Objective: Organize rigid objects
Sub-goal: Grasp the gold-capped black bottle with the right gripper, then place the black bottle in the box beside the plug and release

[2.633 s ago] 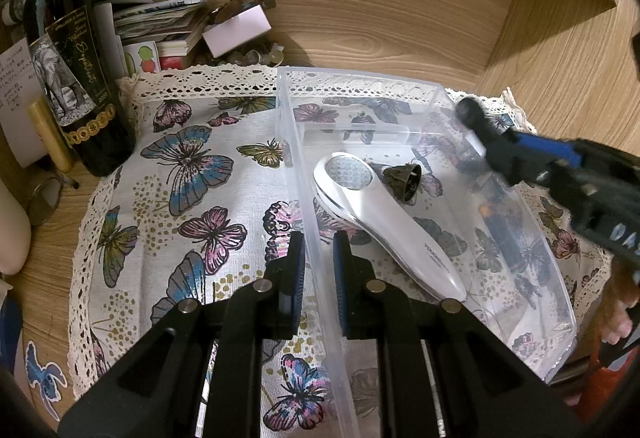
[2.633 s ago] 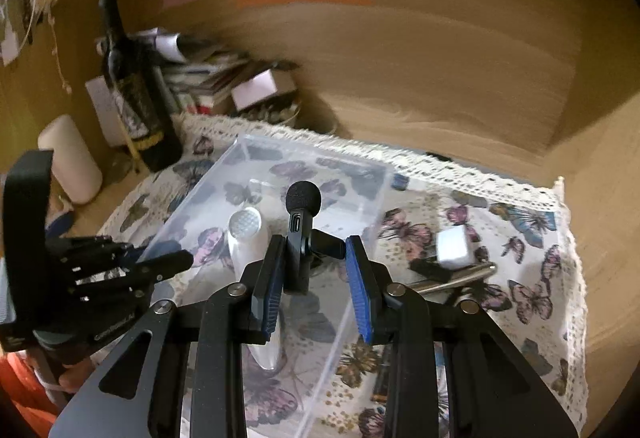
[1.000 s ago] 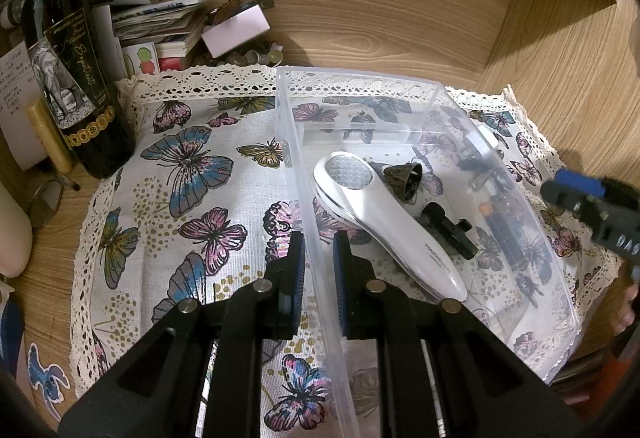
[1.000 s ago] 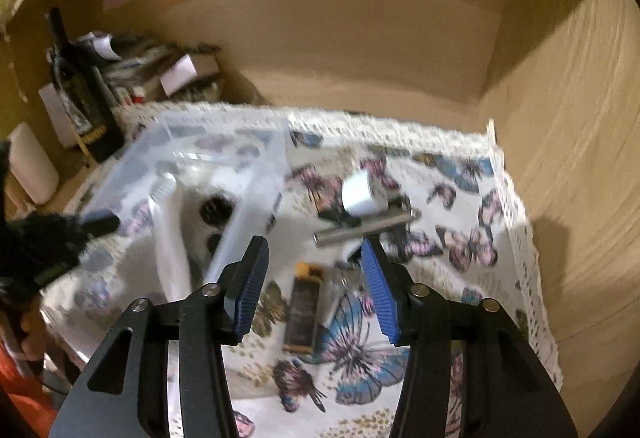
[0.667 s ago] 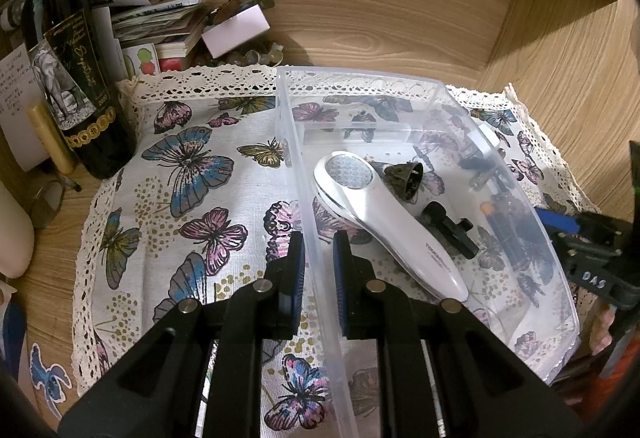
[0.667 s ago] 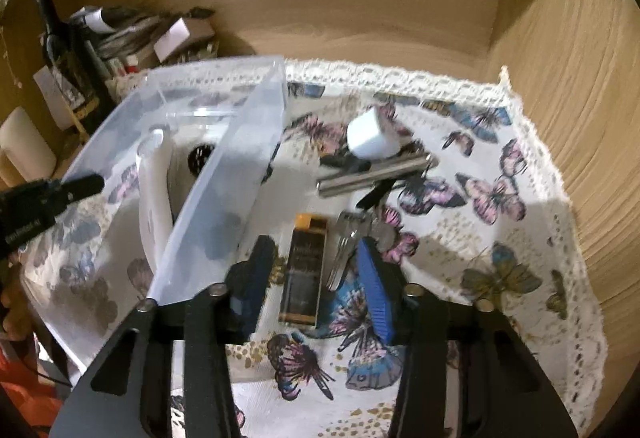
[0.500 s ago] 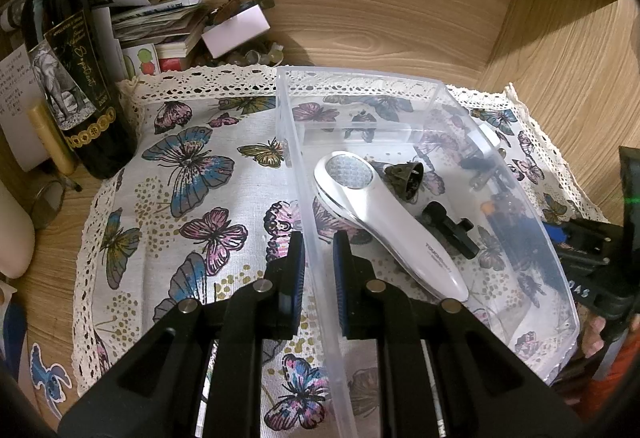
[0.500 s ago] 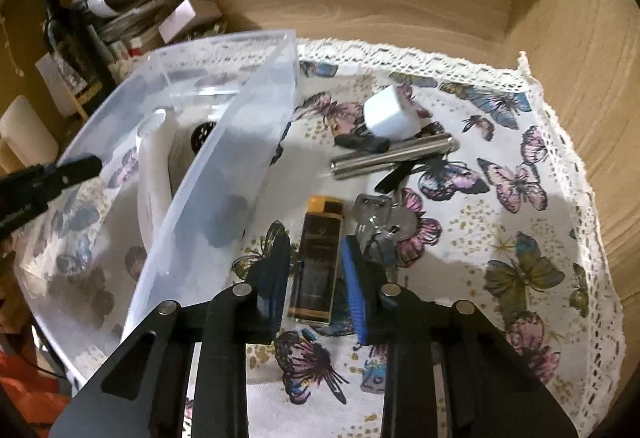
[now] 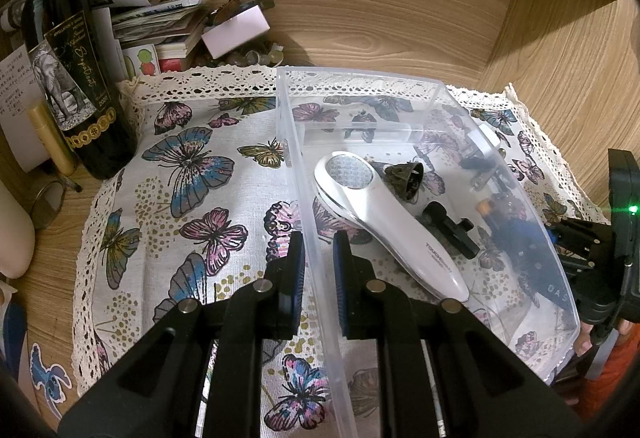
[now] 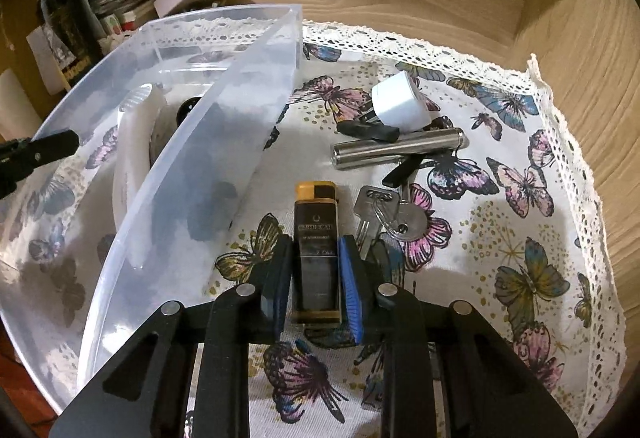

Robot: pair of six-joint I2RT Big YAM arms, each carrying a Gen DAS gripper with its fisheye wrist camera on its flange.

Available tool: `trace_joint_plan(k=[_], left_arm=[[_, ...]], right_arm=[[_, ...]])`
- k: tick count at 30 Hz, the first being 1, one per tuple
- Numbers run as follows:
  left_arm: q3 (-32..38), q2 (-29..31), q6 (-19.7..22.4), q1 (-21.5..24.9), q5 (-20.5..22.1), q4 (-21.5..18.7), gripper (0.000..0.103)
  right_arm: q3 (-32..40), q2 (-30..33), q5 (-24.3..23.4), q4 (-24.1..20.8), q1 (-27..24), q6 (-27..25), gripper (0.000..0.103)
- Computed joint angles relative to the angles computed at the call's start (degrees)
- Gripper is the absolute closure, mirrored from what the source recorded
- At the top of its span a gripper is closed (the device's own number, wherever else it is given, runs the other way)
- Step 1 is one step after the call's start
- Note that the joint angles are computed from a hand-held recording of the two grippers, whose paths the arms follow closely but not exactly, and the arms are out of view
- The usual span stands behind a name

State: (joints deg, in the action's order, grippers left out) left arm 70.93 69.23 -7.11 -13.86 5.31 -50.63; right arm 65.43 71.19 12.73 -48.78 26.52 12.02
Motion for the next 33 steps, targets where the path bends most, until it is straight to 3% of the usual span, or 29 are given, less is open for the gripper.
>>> trace_joint_plan(k=[14, 22, 27, 33], left_arm=[[0.14, 0.06, 0.26, 0.31, 0.36, -0.10, 0.089], [0.11, 0.04, 0.23, 0.22, 0.26, -0.09, 0.089], [0.05, 0.02, 0.45, 0.26, 0.25, -0.01, 0.089], [0.05, 0.05, 0.42, 0.26, 0.32, 0.08, 0.089]], right_arm=[[0.13, -4.06, 1.38, 1.77, -0.79, 0.93, 0.081], [2.70, -6.30, 2.60, 4.69, 0.84, -0.99, 0.081], [4.77, -5.48, 1.09, 6.42, 2.75, -2.69, 0.081], [7.44, -2.17, -0.47, 5.16, 5.04, -5.18, 0.081]])
